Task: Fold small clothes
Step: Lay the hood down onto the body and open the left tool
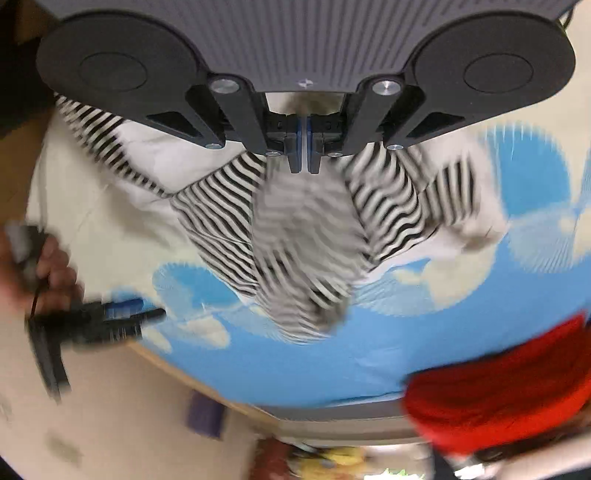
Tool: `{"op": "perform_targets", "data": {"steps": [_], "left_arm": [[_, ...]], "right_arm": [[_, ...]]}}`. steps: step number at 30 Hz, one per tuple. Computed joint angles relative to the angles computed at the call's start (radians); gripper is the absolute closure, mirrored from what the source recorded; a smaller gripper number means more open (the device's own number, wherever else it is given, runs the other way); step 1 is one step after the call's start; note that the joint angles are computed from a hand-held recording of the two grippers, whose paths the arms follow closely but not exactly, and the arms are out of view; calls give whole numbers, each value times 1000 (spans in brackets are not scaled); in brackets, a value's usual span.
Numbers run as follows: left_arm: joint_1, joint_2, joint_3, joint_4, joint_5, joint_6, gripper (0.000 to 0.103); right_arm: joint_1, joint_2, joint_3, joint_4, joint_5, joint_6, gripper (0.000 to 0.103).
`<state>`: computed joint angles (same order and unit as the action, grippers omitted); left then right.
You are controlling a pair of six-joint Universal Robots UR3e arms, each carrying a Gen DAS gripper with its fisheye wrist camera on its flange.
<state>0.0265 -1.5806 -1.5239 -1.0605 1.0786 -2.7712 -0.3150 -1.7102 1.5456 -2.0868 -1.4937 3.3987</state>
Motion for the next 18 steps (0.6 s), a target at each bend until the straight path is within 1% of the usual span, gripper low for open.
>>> {"op": "perform_targets", "data": {"steps": [1, 2, 3, 4, 5, 6, 7, 9, 10, 11, 13, 15, 18], "left_arm": [[33, 21, -19, 18, -34, -67, 83], [57, 21, -32, 69, -54, -172, 74], [65, -2, -36, 138, -59, -279, 65], [64, -34, -42, 204, -50, -375, 64], [39, -100, -5, 259, -9, -471, 64], [12, -159, 37, 257, 46, -547, 64], [-14, -235, 119, 193, 103, -588, 64], [-64, -329, 214, 96, 218, -624, 64], [-78, -364, 254, 59, 257, -649, 64], [-80, -395, 283, 26, 272, -683, 64], [-78, -446, 326, 1, 263, -718, 64], [-86, -475, 365, -34, 280, -720, 64], [-104, -496, 372, -26, 300, -690, 64]], "right_arm": [[6, -8, 12, -16, -2, 6, 47], [11, -17, 25, -32, 5, 12, 49], [15, -23, 38, -46, 17, 20, 57], [16, -26, 47, -54, 37, 26, 63], [12, -29, 58, -59, 69, 34, 64], [6, -27, 67, -60, 109, 50, 65], [3, -19, 70, -54, 141, 69, 64], [4, 9, 67, -35, 197, 93, 63], [11, 29, 58, -23, 216, 98, 63], [22, 57, 46, -10, 230, 100, 62], [56, 113, 12, 12, 226, 131, 55], [85, 164, -13, 26, 215, 172, 54], [128, 235, -45, 31, 175, 213, 54]]}}
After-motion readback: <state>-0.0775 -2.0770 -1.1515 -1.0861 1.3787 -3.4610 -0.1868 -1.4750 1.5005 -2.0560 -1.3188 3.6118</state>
